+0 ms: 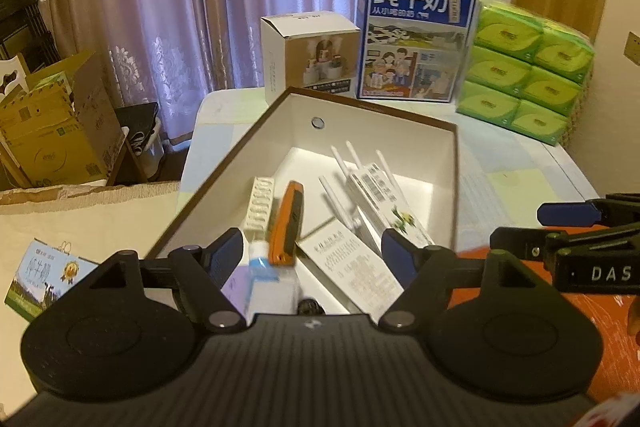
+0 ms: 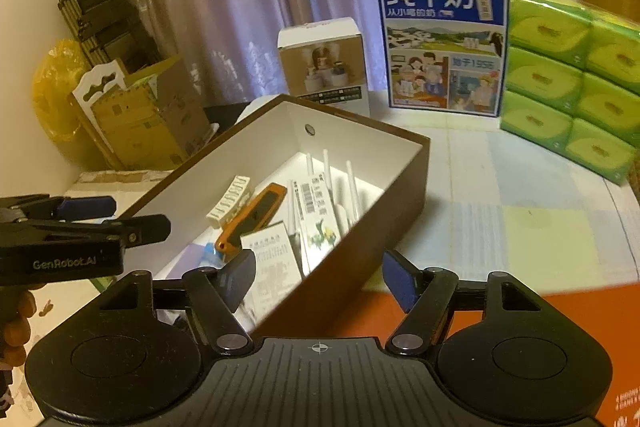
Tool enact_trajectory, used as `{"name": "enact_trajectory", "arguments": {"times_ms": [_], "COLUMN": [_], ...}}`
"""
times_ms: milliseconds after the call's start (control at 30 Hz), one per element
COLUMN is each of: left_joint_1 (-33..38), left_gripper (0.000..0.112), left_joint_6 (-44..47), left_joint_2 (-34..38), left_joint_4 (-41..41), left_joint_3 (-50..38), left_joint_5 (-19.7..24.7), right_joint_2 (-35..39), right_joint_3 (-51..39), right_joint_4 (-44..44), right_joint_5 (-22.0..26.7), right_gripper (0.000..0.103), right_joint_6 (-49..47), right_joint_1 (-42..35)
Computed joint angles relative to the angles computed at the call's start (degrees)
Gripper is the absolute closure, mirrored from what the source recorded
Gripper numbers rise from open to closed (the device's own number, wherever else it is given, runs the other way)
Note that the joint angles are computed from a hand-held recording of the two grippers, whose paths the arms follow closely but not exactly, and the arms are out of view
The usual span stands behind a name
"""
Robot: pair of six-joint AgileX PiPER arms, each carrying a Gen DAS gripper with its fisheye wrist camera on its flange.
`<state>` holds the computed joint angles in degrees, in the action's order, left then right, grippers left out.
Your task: Organize rigid objects
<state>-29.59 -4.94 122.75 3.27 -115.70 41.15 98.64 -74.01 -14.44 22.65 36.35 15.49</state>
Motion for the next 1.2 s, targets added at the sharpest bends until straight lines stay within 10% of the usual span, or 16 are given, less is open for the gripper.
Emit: {"name": "enact_trajectory", "arguments": {"times_ms": [333,633,1200], "left_joint_1": [-6.47,-19.11,-38.55], "left_gripper": [0.039,0.039,0.04], "left_joint_6": [-16.86,-41.88,-59.86], "left_joint_2": [-15.95,-22.56,-19.17], "left_joint_4": [10.6,27.34,32.95], "left_joint_3": [24.31,34.26,31.61], "left_joint_5": [-7.77,-2.69,7.34], "right_joint_2": [-12.29,-26.22,-51.44], "right_joint_3": [14.04,27.26,42.78], "right_joint_4": [5.78,21.59,47.83], "right_joint_5": [-3.02,-1.42,22.34], "right_gripper": [0.035,0.035,0.035], "right_joint_6": [-5.62,-24.71,-64.82], "right_joint_1": [0.11,-4.38,-34.72]}}
